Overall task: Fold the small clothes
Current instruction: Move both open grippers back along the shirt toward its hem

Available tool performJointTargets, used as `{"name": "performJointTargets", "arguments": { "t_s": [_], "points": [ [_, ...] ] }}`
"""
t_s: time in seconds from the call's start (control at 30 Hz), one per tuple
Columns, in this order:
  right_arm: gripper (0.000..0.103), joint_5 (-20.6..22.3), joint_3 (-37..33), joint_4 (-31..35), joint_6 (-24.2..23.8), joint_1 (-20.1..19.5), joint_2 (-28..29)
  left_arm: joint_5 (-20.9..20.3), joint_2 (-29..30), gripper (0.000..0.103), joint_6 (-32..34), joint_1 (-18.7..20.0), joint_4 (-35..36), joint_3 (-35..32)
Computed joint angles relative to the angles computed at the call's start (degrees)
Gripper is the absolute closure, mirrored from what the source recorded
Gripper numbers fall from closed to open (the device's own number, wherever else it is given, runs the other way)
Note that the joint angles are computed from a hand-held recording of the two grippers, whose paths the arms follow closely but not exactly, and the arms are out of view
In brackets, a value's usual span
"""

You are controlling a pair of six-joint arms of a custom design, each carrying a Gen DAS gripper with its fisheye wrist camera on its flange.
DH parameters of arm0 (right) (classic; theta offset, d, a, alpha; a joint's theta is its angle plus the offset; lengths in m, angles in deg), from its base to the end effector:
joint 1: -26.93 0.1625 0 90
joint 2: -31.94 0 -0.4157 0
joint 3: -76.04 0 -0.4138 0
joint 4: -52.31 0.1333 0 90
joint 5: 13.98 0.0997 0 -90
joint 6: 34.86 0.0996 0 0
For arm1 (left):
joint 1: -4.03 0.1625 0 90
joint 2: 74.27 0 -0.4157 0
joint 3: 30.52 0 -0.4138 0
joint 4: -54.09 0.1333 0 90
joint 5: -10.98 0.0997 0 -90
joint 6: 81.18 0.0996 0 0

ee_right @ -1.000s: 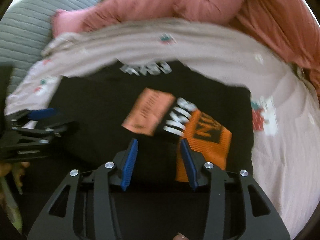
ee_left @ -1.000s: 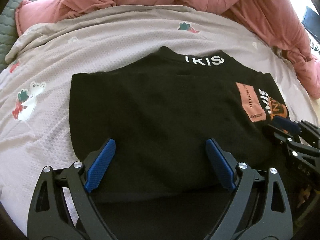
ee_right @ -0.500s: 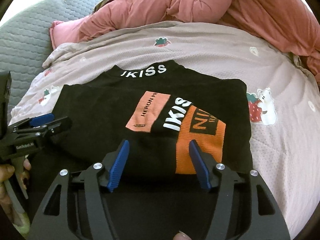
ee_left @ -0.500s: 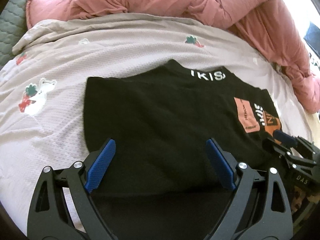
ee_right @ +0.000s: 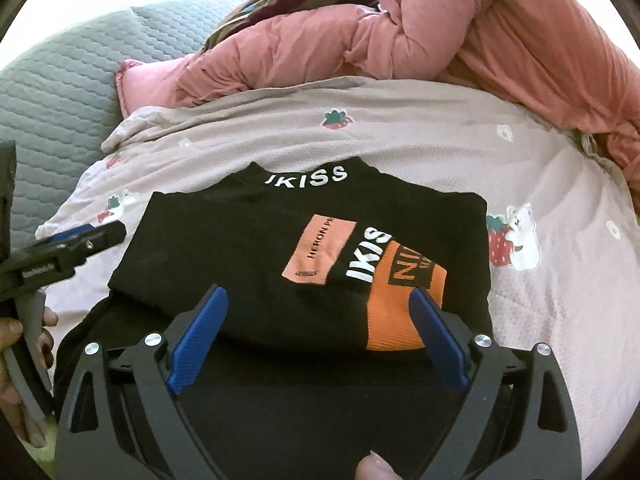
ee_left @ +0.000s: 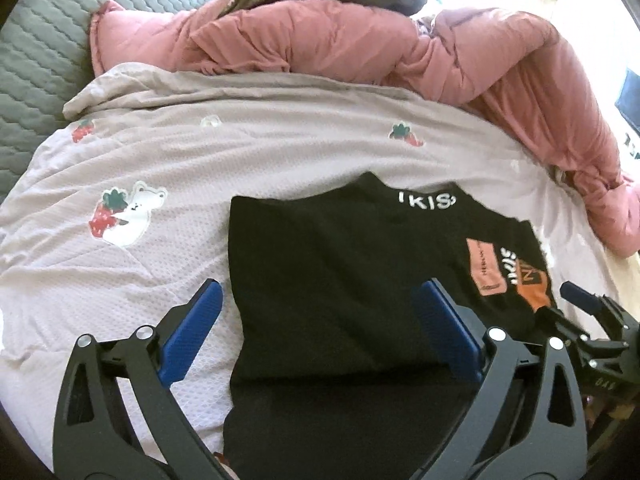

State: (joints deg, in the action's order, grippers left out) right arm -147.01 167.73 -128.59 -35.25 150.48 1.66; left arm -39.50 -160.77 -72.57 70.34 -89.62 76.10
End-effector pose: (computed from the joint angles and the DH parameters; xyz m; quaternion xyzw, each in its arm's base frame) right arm 0.4301 -0.5303 -0.0055 0.1733 -0.8878 0.3281 0.2724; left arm -0.0367 -0.5730 0.4262 0.1568 0.8926 -0.3121 0.2852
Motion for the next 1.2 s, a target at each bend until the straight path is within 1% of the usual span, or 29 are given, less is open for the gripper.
{"name": "performJointTargets", "arguments": {
  "t_s": [0.07, 0.1, 0.13, 0.27, 0.5, 0.7, 0.83, 0.97, 1.2],
  "points": [
    [0.011, -0.5, 0.0, -0.4, -0.5, 0.3, 0.0, 0.5, -0.5, 0.010, 0.4, -0.4, -0.8, 0.4],
    [0.007, -0.5, 0.1, -0.6, -0.5, 0.4, 0.0, 0.7, -0.6, 0.010, 0.5, -0.6, -1.1, 0.5],
    [0.006, -0.5, 0.2, -0.9, -0.6, 0.5, -0.1, 0.7, -0.9, 0.010, 0.5, -0.8, -1.3, 0.6],
    [0.005, -0.9, 0.7, -2.2, -0.9, 0.9, -0.4, 0.3, -1.7, 0.010, 0.5, -1.1, -1.9, 0.9],
    [0.005, -1.2, 1.4, -4.4, -1.9, 1.7, -1.2, 1.7, -3.1, 0.010, 1.1, -2.4, -2.8, 2.5],
    [0.005, -1.4, 2.6, -5.6, -2.3, 2.1, -2.2, 2.6, -4.6, 0.010, 2.4, -3.4, -5.9, 4.5],
    [0.005, -2.3, 3.3, -6.6, -3.1, 2.5, -2.7, 3.5, -5.4, 0.010, 2.7, -4.1, -6.8, 5.5],
    [0.005, -2.7, 4.6, -7.4, -2.9, 2.7, -3.8, 4.6, -7.3, 0.010, 3.4, -4.8, -7.9, 7.2],
    [0.005, -3.3, 6.5, -8.5, -2.7, 3.1, -5.1, 6.1, -11.0, 0.010, 3.0, -5.0, -9.3, 9.6]
  ]
}}
